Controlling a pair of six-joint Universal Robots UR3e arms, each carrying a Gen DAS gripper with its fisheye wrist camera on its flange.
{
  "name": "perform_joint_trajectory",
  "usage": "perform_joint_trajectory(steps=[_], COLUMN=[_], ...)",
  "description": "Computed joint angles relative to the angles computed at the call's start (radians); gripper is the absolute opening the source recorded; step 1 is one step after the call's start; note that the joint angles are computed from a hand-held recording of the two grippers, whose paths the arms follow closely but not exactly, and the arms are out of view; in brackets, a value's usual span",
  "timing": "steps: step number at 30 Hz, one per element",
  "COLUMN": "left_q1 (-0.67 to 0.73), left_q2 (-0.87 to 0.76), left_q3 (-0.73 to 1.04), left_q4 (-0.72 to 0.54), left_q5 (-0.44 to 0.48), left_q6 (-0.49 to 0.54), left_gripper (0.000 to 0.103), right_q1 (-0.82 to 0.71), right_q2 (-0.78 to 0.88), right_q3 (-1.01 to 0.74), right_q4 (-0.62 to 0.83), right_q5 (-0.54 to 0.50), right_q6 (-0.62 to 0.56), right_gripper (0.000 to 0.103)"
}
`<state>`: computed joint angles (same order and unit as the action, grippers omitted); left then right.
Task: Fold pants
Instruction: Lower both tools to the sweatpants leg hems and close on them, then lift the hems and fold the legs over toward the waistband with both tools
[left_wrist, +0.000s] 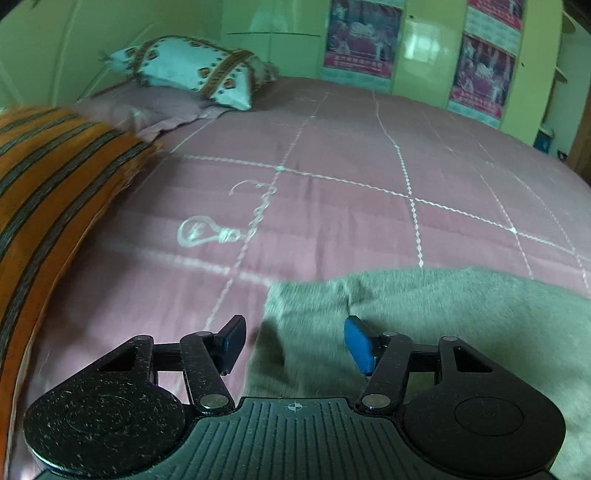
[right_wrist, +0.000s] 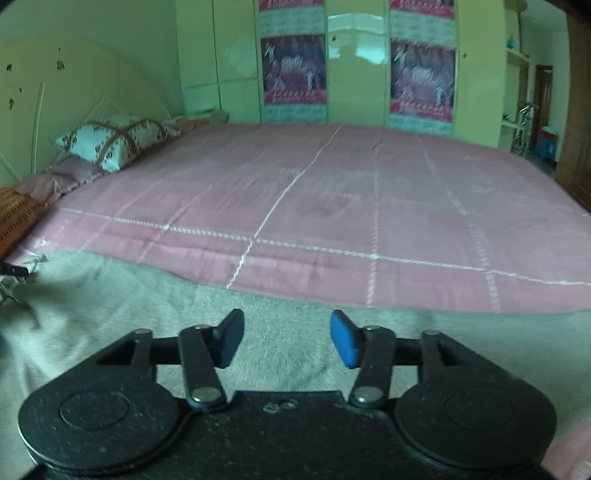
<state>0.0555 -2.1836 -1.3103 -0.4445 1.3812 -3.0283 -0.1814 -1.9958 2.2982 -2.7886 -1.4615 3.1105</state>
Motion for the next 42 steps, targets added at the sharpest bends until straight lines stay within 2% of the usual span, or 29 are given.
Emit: perform_joint_trajectory(steps=[3,5,10,15,18,20,22,23,24,26,28,32,38,41,42], left_q1=[-0.015,-0.029,-0.020,0.011,0.000,-0.013,-0.017,-0.014,-0.013,-0.019,-0.010,0.061,0.258,0.372,0.415], left_q2=[-0.083,-0.112,-0.106,-0.118,-0.151,-0.170,-0.178,-0.177,-0.172,-0.157,-0.127,-0.012,0.252,0.418,0.490], left_q3=[0.157,0.212,0.174,0.188,0.226,0.263,0.284,0.284,0.276,0.239,0.173,-0.033,-0.413,-0.624,-0.702], left_q4=[-0.103,-0.154,-0.109,-0.118,-0.115,-0.136,-0.155,-0.156,-0.147,-0.102,-0.026,0.161,0.414,0.454,0.421], left_q5=[-0.013,0.008,-0.010,-0.067,-0.048,-0.025,-0.022,-0.041,-0.051,-0.043,-0.061,-0.204,-0.547,-0.691,-0.734], left_q6=[-0.010,-0.016,-0.030,-0.036,-0.038,-0.037,-0.029,-0.024,-0.017,-0.004,-0.009,0.000,0.036,0.105,0.153], left_gripper=[0.060,0.054,0.050,0.058,0.058,0.057,0.051,0.039,0.036,0.034,0.032,0.032,0.032,0.032,0.032], right_q1=[-0.018,-0.024,-0.030,-0.053,-0.053,-0.058,-0.058,-0.059,-0.044,-0.015,0.002,-0.028,-0.027,0.000,0.000], right_q2=[0.096,0.150,0.298,0.369,0.427,0.457,0.471,0.471,0.475,0.482,0.475,0.306,-0.069,-0.276,-0.347], right_q3=[-0.005,-0.026,-0.132,-0.221,-0.278,-0.309,-0.349,-0.366,-0.383,-0.403,-0.409,-0.339,-0.275,-0.225,-0.216], right_q4=[-0.076,-0.087,-0.073,0.014,0.058,0.068,0.124,0.163,0.186,0.192,0.183,0.218,0.433,0.551,0.615], right_q5=[0.039,0.055,0.083,0.145,0.171,0.188,0.204,0.225,0.213,0.174,0.152,0.197,0.208,0.191,0.194], right_q6=[-0.032,-0.074,-0.200,-0.382,-0.460,-0.456,-0.458,-0.481,-0.492,-0.490,-0.454,-0.462,-0.561,-0.581,-0.590], right_gripper=[0.038,0.039,0.039,0.041,0.044,0.049,0.042,0.020,0.010,0.001,0.000,0.000,0.000,0.000,0.000])
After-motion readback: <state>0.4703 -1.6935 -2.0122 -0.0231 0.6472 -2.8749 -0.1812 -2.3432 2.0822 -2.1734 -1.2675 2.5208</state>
